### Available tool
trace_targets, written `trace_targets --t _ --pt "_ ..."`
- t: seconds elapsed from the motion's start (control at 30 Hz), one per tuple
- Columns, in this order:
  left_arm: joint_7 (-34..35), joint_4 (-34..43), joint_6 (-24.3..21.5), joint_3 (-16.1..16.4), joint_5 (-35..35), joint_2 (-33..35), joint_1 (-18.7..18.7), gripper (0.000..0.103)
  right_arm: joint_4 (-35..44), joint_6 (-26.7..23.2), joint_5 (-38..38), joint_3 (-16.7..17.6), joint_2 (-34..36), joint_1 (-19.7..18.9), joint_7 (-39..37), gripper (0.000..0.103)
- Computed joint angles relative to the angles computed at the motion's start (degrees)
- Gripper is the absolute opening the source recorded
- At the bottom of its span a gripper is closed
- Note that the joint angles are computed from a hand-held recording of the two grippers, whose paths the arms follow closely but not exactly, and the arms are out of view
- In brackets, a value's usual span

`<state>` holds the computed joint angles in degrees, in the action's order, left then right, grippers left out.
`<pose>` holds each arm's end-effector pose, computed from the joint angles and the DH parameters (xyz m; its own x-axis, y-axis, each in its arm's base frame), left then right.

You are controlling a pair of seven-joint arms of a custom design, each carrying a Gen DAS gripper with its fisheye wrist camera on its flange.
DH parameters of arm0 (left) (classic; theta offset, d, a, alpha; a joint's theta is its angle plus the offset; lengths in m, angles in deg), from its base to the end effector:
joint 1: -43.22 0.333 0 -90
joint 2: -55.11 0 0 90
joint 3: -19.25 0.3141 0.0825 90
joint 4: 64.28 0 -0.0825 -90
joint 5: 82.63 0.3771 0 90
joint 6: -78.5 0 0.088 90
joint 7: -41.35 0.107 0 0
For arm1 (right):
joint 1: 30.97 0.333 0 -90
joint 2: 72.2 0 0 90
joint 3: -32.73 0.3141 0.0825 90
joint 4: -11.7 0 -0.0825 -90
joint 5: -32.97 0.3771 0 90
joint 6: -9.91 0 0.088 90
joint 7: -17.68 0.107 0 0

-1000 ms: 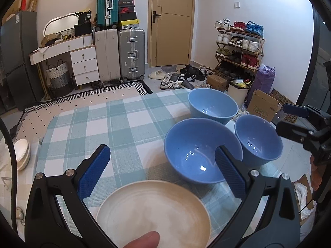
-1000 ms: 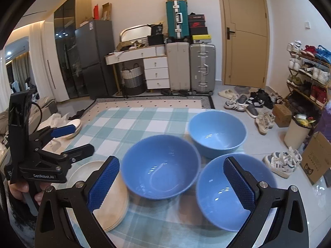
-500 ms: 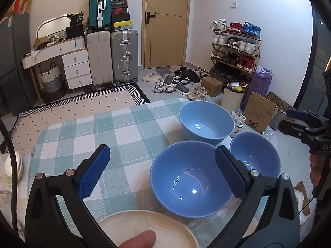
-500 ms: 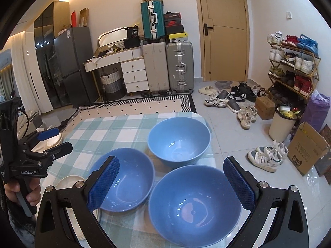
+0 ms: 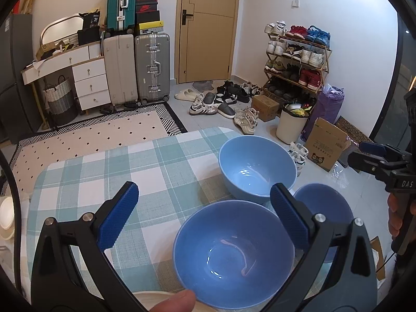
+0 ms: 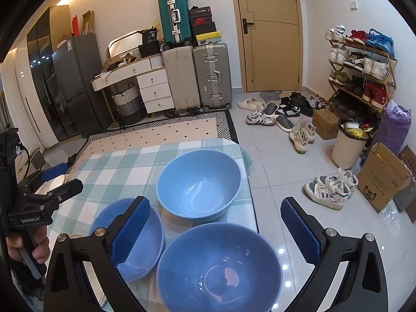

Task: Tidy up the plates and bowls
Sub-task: 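Move both tools toward the rims of the light-blue bowls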

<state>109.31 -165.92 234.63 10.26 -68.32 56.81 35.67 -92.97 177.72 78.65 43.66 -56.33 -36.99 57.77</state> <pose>0.5881 -0.1827 0.6423 -0.1152 -0.9909 0.0702 -0.5967 0.0125 -0.8024 0.6620 -0.0005 0.4682 0.2472 -0.9657 -0.0792 -0.6097 -0.0915 -0.7873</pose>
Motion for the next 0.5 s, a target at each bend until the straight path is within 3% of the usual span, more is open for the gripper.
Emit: trace_targets --t 0.23,0.5 --pt "1.6 7.8 -3.1 0.4 0.4 6.3 -1.9 0.101 5.7 -2.7 -6.0 -1.4 4.3 0.3 5.5 0.102" --pt "4.1 16.5 -5.6 2.0 -1.7 13.7 -4.3 0.101 11.7 -5.5 -12.0 -0.4 8.9 -1.1 10.9 0.102"
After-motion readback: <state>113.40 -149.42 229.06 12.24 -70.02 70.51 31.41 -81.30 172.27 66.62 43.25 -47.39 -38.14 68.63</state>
